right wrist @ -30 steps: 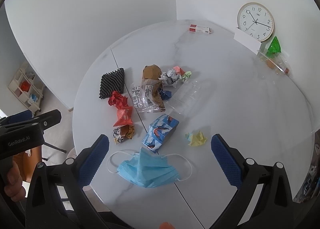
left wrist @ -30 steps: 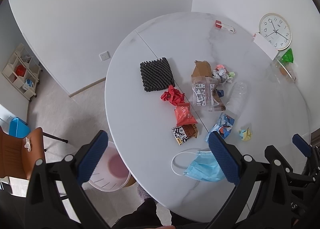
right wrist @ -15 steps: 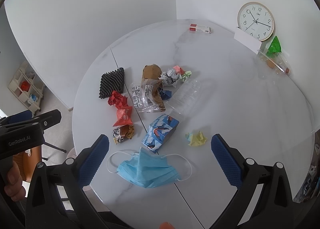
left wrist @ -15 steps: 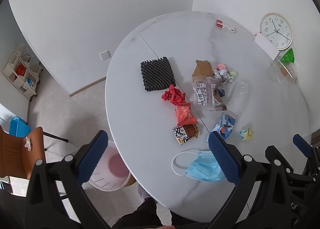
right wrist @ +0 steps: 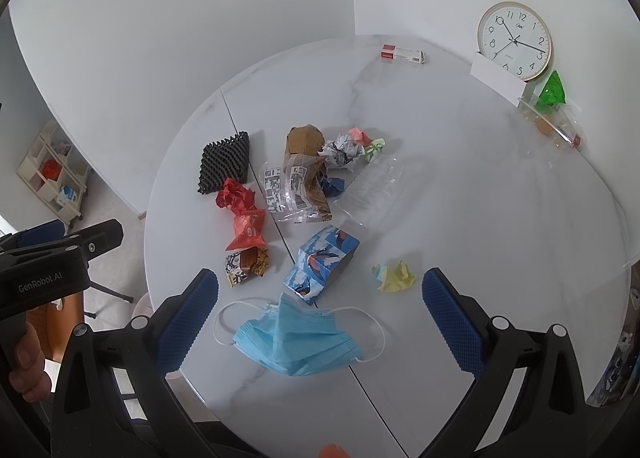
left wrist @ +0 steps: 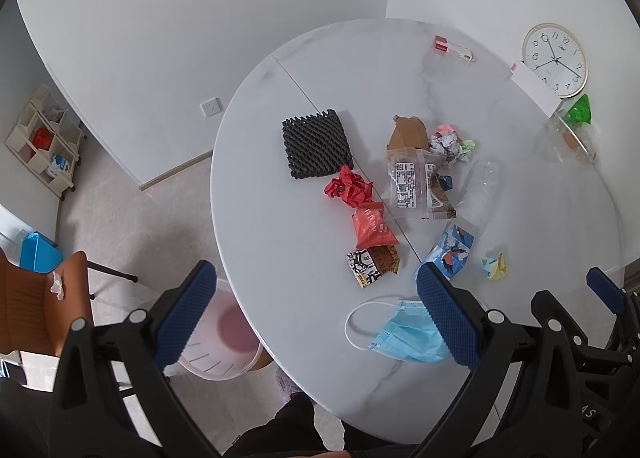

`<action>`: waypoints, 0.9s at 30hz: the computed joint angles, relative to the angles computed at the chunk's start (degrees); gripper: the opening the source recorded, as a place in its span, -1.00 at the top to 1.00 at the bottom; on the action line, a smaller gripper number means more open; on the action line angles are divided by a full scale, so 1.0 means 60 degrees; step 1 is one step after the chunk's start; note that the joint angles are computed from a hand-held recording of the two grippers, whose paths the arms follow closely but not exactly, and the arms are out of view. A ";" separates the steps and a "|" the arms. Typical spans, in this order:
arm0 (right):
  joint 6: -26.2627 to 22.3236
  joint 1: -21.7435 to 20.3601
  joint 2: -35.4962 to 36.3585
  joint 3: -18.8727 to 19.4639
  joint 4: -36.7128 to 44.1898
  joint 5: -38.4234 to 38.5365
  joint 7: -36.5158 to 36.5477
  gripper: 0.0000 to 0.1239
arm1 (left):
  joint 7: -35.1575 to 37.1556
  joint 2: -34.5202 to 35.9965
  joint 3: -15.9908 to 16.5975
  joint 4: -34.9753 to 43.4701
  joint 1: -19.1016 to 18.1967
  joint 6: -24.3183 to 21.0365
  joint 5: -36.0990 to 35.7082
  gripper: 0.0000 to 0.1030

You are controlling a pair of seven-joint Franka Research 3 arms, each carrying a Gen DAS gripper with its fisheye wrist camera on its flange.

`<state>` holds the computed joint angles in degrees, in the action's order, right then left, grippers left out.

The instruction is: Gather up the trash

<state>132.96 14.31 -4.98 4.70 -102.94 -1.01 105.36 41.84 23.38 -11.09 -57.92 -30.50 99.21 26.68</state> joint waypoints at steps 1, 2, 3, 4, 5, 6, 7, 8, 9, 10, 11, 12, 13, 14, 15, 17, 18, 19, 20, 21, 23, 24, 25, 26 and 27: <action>0.0001 0.0000 0.0000 -0.0005 -0.0006 0.0018 -0.0021 -0.63 | 0.0005 0.0031 0.0001 0.0049 -0.0008 -0.0041 -0.0004 -0.87; -0.0001 0.0004 -0.0004 -0.0005 -0.0020 0.0034 -0.0042 -0.63 | 0.0016 0.0074 0.0003 0.0118 -0.0016 -0.0078 -0.0010 -0.87; -0.0022 0.0002 -0.0005 -0.0012 -0.0016 0.0055 -0.0073 -0.63 | 0.0020 0.0095 0.0007 0.0147 -0.0022 -0.0101 -0.0020 -0.87; -0.0053 -0.0003 0.0009 -0.0024 0.0013 0.0087 -0.0115 -0.63 | 0.0043 0.0092 0.0006 0.0133 -0.0015 -0.0103 -0.0040 -0.87; -0.0068 -0.0005 0.0010 -0.0032 0.0017 0.0128 -0.0151 -0.63 | 0.0047 0.0087 0.0008 0.0115 -0.0009 -0.0100 -0.0056 -0.87; -0.0059 -0.0003 0.0003 -0.0047 -0.0005 0.0234 -0.0234 -0.63 | 0.0055 0.0067 0.0007 0.0066 0.0004 -0.0074 -0.0070 -0.87; -0.0044 0.0000 -0.0014 -0.0064 -0.0049 0.0357 -0.0343 -0.63 | 0.0076 0.0066 0.0009 0.0049 0.0017 -0.0059 -0.0075 -0.87; -0.0037 -0.0002 -0.0017 -0.0081 -0.0080 0.0472 -0.0468 -0.63 | 0.0098 0.0032 0.0005 -0.0029 0.0037 -0.0018 -0.0087 -0.87; -0.0010 0.0002 -0.0039 -0.0111 -0.0162 0.0677 -0.0688 -0.63 | 0.0131 -0.0039 -0.0008 -0.0178 0.0086 0.0081 -0.0124 -0.87; 0.0015 0.0007 -0.0056 -0.0147 -0.0265 0.0942 -0.0960 -0.63 | 0.0147 -0.0210 -0.0030 -0.0526 0.0176 0.0341 -0.0174 -0.87; -0.0038 0.0010 -0.0044 -0.0187 -0.0347 0.1237 -0.1259 -0.63 | 0.0158 -0.0371 -0.0051 -0.0868 0.0260 0.0591 -0.0191 -0.87; -0.0153 0.0004 -0.0005 -0.0209 -0.0371 0.1437 -0.1471 -0.63 | 0.0179 -0.0534 -0.0076 -0.1220 0.0343 0.0814 -0.0198 -0.87; -0.0226 0.0001 0.0031 -0.0221 -0.0432 0.1605 -0.1653 -0.63 | 0.0233 -0.0746 -0.0114 -0.1688 0.0460 0.1078 -0.0243 -0.87; -0.0286 0.0002 0.0057 -0.0227 -0.0520 0.1768 -0.1843 -0.63 | 0.0332 -0.0897 -0.0164 -0.2048 0.0571 0.1257 -0.0312 -0.87; -0.0394 0.0012 0.0121 -0.0238 -0.0603 0.1971 -0.2115 -0.63 | 0.0439 -0.1026 -0.0209 -0.2382 0.0670 0.1367 -0.0373 -0.87; -0.0656 0.0034 0.0284 -0.0220 -0.0654 0.2164 -0.2484 -0.63 | 0.0552 -0.1175 -0.0273 -0.2800 0.0794 0.1404 -0.0425 -0.87; -0.0791 0.0061 0.0399 -0.0204 -0.0676 0.2295 -0.2744 -0.63 | 0.0572 -0.1259 -0.0297 -0.3022 0.0850 0.1396 -0.0454 -0.87; -0.0853 0.0088 0.0495 -0.0183 -0.0703 0.2384 -0.2901 -0.63 | 0.0537 -0.1399 -0.0320 -0.3345 0.0942 0.1455 -0.0567 -0.87; -0.0931 0.0111 0.0611 -0.0161 -0.0695 0.2398 -0.2965 -0.63 | 0.0502 -0.1516 -0.0350 -0.3600 0.1040 0.1550 -0.0717 -0.87; -0.0938 0.0145 0.0752 -0.0131 -0.0730 0.2388 -0.2966 -0.63 | 0.0422 -0.1597 -0.0374 -0.3808 0.1148 0.1584 -0.0939 -0.87; -0.0899 0.0197 0.1044 -0.0108 -0.0699 0.2358 -0.2777 -0.61 | 0.0216 -0.1736 -0.0417 -0.4143 0.1287 0.1761 -0.1196 -0.87; -0.0904 0.0208 0.1131 -0.0116 -0.0688 0.2382 -0.2707 -0.56 | 0.0097 -0.1760 -0.0433 -0.4230 0.1334 0.1830 -0.1283 -0.87; -0.0951 0.0221 0.1260 -0.0118 -0.0629 0.2415 -0.2648 -0.44 | -0.0040 -0.1725 -0.0447 -0.4237 0.1357 0.1877 -0.1337 -0.87; -0.1087 0.0230 0.1440 -0.0117 -0.0509 0.2519 -0.2685 -0.28 | -0.0088 -0.1688 -0.0468 -0.4234 0.1376 0.1968 -0.1378 -0.87; -0.1167 0.0242 0.1541 -0.0117 -0.0451 0.2552 -0.2720 -0.18 | -0.0059 -0.1592 -0.0498 -0.4191 0.1398 0.2144 -0.1452 -0.87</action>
<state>125.96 15.76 4.27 3.99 -105.64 14.30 89.04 41.49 13.83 -14.08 -83.06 -22.12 112.07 17.97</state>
